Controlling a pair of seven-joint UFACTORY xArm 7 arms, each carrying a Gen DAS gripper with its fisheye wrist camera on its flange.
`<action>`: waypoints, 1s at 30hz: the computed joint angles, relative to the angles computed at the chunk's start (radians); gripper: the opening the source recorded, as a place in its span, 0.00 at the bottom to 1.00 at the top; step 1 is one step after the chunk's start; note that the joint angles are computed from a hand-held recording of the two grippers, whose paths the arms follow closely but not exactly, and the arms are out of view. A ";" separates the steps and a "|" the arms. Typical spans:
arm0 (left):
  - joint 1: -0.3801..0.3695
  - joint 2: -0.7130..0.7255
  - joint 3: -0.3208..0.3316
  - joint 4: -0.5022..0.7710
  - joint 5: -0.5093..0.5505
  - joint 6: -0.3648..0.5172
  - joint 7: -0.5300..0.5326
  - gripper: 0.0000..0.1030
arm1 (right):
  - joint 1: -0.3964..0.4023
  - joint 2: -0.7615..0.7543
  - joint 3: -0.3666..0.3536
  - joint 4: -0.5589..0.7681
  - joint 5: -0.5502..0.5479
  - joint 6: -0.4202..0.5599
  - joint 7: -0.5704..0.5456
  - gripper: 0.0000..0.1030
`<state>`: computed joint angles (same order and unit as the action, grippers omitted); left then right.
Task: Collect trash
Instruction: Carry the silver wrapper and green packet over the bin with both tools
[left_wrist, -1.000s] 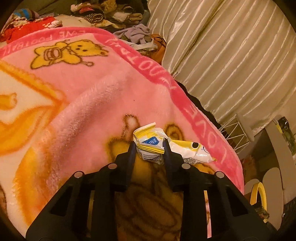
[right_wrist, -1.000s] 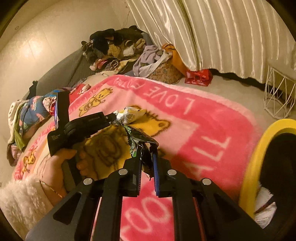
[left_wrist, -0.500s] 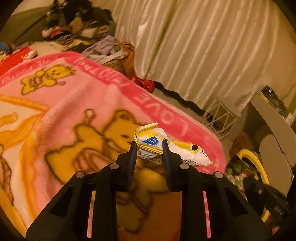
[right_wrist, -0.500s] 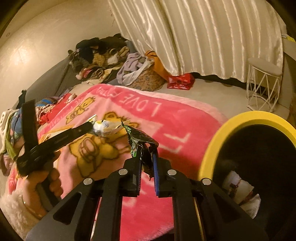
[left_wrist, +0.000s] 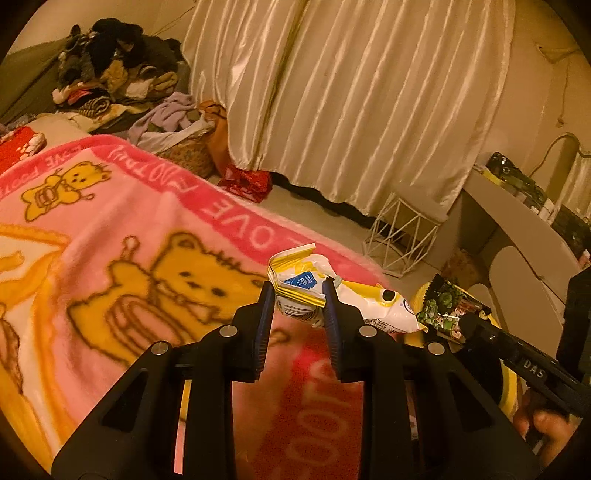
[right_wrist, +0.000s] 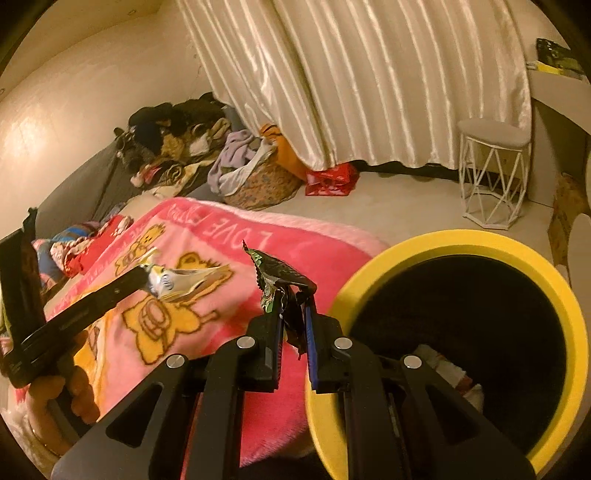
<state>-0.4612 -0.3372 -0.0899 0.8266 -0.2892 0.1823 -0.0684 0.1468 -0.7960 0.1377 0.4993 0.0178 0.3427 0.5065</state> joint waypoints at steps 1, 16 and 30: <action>0.000 -0.004 -0.003 -0.004 0.004 -0.004 0.001 0.19 | -0.007 -0.017 0.000 -0.008 -0.003 0.009 0.002 0.10; -0.066 -0.036 -0.013 -0.005 0.005 -0.017 0.004 0.19 | -0.079 -0.198 -0.028 -0.094 -0.018 0.095 0.015 0.10; -0.087 -0.047 -0.056 0.001 0.048 -0.025 -0.026 0.19 | -0.128 -0.307 -0.039 -0.132 -0.026 0.149 0.014 0.10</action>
<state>-0.5485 -0.3837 -0.1455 0.8275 -0.2410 0.1574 -0.0941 0.0184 -1.1028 0.0987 0.3671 -0.0086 0.4921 0.5210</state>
